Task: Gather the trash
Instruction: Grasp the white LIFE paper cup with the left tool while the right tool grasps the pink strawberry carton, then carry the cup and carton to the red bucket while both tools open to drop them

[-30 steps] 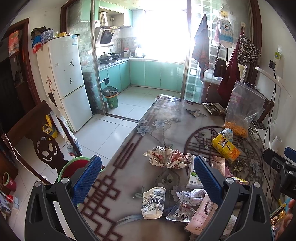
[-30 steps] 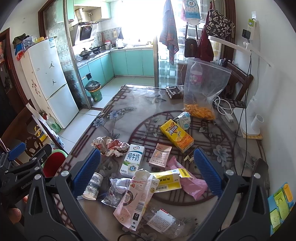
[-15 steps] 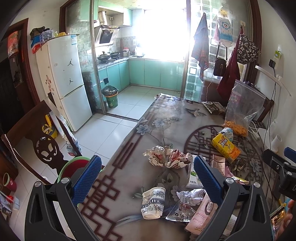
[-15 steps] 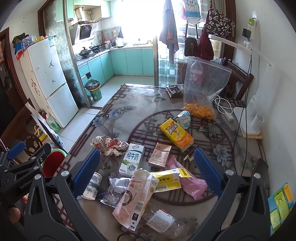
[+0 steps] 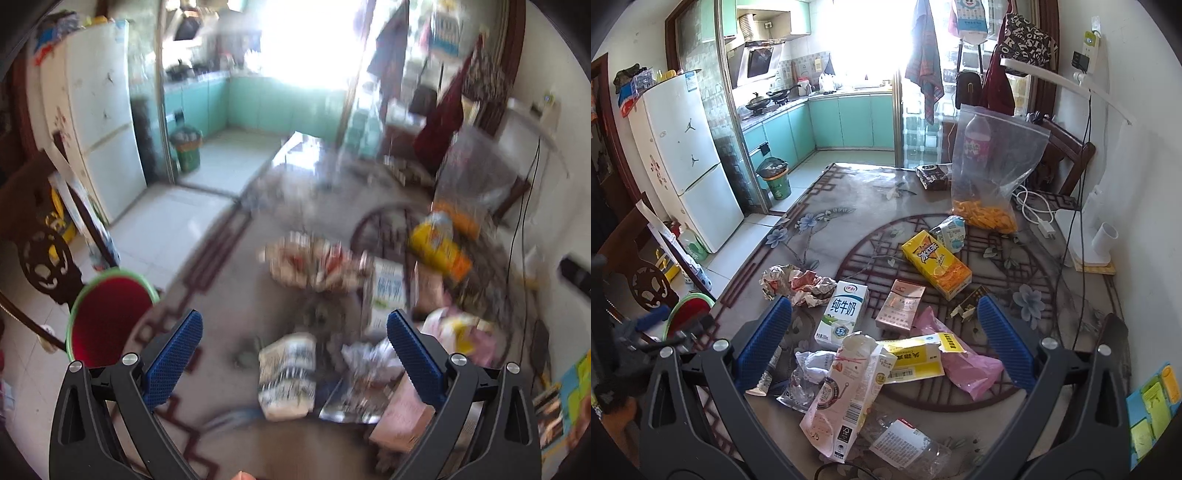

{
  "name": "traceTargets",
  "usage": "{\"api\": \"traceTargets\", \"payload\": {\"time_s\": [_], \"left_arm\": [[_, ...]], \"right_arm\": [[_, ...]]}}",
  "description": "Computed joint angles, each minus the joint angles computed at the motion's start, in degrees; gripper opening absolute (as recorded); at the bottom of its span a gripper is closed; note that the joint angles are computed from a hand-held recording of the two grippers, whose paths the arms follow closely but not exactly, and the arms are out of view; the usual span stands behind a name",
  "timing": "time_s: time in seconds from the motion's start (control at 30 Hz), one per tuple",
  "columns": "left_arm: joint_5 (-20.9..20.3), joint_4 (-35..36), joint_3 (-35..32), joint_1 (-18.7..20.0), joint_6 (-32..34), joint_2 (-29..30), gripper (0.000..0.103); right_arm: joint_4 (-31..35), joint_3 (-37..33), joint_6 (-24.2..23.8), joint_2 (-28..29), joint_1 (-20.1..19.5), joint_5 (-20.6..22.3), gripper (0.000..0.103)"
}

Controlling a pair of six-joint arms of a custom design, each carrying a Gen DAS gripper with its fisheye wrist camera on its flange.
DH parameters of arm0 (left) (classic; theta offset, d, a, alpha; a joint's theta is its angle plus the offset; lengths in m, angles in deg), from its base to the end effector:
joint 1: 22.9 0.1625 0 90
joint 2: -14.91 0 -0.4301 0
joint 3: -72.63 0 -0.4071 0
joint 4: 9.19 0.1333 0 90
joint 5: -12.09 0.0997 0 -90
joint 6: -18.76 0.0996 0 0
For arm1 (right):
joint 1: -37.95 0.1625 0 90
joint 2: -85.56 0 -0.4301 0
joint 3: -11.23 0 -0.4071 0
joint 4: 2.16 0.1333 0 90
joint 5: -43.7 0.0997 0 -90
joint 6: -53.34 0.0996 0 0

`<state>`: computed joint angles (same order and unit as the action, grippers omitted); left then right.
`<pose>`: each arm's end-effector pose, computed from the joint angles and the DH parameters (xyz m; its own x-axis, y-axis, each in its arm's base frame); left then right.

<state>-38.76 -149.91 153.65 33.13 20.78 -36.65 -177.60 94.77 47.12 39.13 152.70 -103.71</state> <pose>-0.2523 -0.7256 0.2633 -0.7522 0.2705 -0.6008 0.5476 0.7638 -0.3416 0.3494 -0.6400 0.2673 -0.7181 0.2786 0.6378 -0.3582 0.6377 -0.6819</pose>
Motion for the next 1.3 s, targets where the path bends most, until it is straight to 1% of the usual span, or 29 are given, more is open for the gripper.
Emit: {"api": "traceTargets", "payload": {"time_s": [0.03,0.07,0.13,0.2,0.27,0.3,0.33,0.37,0.43,0.47,0.5,0.53,0.57,0.6,0.7,0.87,1.0,1.03,1.07,1.13,1.2,1.3], "left_arm": [[2.71,-0.13,0.64,0.02,0.91,0.65,0.095],[3.69,-0.21,1.17,0.23,2.31,1.13,0.095],[2.11,2.75,0.79,1.26,1.98,1.90,0.095],[-0.92,7.01,-0.91,2.71,0.30,3.06,0.095],[-0.69,10.47,-2.42,3.54,-1.85,4.54,0.094],[-1.15,11.63,-3.06,3.94,-1.98,5.17,0.091],[-1.31,12.71,-3.51,4.24,-1.96,5.73,0.088],[-1.23,13.82,-3.98,4.40,-1.96,6.29,0.082],[-1.78,15.13,-4.50,4.76,-1.83,6.99,0.068],[-2.29,16.60,-5.17,5.04,-2.21,7.19,0.053],[-2.48,16.47,-5.14,5.23,-2.17,7.33,0.046],[-3.85,15.91,-4.96,5.54,-2.01,7.13,0.046],[-4.50,15.49,-4.81,5.70,-1.97,6.93,0.044],[-5.25,15.00,-4.58,5.79,-1.67,6.66,0.039],[-6.86,13.37,-3.94,5.76,-1.23,5.56,0.038],[-7.90,10.60,-2.52,4.96,-0.81,2.98,0.038],[-7.54,9.06,-2.16,4.29,-0.53,1.13,0.038],[-7.40,8.93,-2.48,4.25,-0.92,0.95,0.038],[-7.06,8.36,-2.40,4.24,-1.30,0.58,0.038],[-6.19,7.60,-2.36,4.25,-2.07,-0.03,0.038],[-5.25,6.77,-2.28,4.27,-2.34,-0.62,0.038],[-4.41,5.89,-2.63,4.81,-2.42,-1.55,0.038]], "right_arm": [[0.74,0.54,0.43,-0.32,-0.27,0.22,0.100],[2.76,0.87,1.29,-0.72,-0.54,0.26,0.100],[5.93,1.30,2.21,-1.24,-1.05,0.53,0.100],[8.15,2.06,2.78,-1.89,-1.55,1.52,0.100],[9.63,2.78,3.44,-2.54,-2.03,2.96,0.100],[10.99,3.24,4.41,-3.10,-2.35,4.20,0.100],[11.87,3.67,5.28,-3.54,-2.66,5.49,0.100],[13.26,4.54,7.04,-4.37,-3.23,7.60,0.100],[17.45,5.45,11.85,-5.61,-4.16,10.80,0.100],[18.93,6.34,14.22,-6.33,-5.01,13.38,0.100],[19.65,7.00,15.51,-6.65,-5.71,15.09,0.099],[20.59,7.44,16.86,-6.66,-6.20,16.04,0.099],[21.18,7.62,17.61,-6.63,-6.50,16.78,0.098],[21.79,7.86,18.45,-6.58,-7.06,18.46,0.098],[22.50,7.47,19.74,-5.72,-8.11,21.96,0.097],[25.96,5.17,23.63,-3.47,-9.93,23.90,0.097],[28.49,3.64,25.96,-2.02,-11.47,26.21,0.097],[28.95,3.36,26.13,-1.78,-11.69,26.56,0.092],[29.29,3.22,26.16,-1.61,-11.93,26.83,0.078],[30.19,3.02,26.66,-1.51,-12.10,27.36,0.063],[30.02,3.31,26.69,-1.73,-12.30,28.69,0.060],[28.88,3.84,25.98,-2.11,-11.57,27.86,0.058]]}}
